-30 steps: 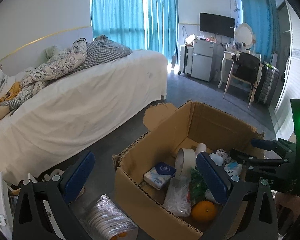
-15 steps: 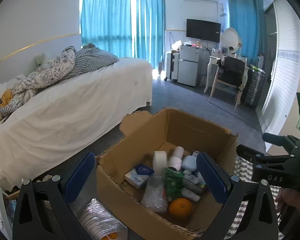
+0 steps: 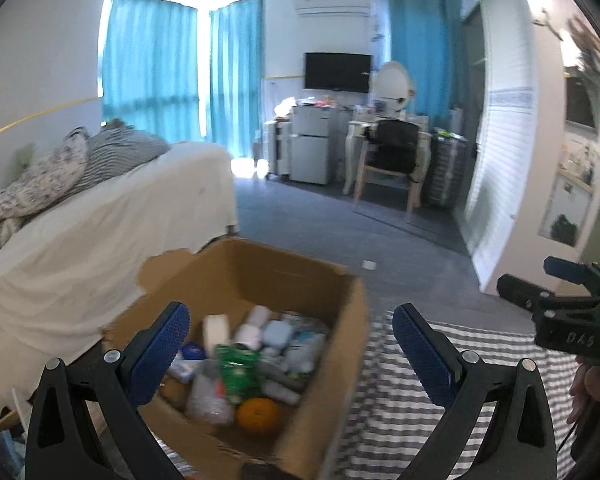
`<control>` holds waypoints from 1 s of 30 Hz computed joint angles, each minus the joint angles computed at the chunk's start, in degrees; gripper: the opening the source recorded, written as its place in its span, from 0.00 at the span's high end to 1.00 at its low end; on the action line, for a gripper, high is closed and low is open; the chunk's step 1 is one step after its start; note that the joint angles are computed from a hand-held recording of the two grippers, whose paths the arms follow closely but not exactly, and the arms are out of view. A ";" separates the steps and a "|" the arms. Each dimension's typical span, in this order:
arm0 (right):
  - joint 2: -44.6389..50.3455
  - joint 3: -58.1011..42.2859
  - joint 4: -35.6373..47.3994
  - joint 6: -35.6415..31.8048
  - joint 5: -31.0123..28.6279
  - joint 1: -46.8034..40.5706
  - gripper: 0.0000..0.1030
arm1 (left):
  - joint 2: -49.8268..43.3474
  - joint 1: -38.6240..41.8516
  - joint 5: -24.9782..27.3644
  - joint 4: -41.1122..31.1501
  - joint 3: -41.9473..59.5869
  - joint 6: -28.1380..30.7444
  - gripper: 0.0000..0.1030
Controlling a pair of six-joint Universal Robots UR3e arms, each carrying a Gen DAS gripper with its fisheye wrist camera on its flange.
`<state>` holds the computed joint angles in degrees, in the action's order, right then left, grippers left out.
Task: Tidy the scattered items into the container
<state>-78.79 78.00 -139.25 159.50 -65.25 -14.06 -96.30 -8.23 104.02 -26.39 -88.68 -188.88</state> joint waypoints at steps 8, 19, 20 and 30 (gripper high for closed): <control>-13.22 12.86 1.77 -3.39 5.35 -16.11 0.01 | -7.67 -9.59 -0.11 -1.13 9.79 0.60 0.00; -27.69 22.43 7.66 -9.72 11.06 -37.41 0.00 | -18.24 -19.87 -0.33 -5.52 24.78 1.17 0.00; -28.34 22.59 8.63 -10.25 11.61 -39.07 0.00 | -19.30 -20.83 -0.07 -6.00 26.40 1.46 0.00; -31.02 25.08 13.79 -15.20 14.05 -47.55 0.00 | -23.74 -25.91 2.47 -8.27 32.58 1.76 0.00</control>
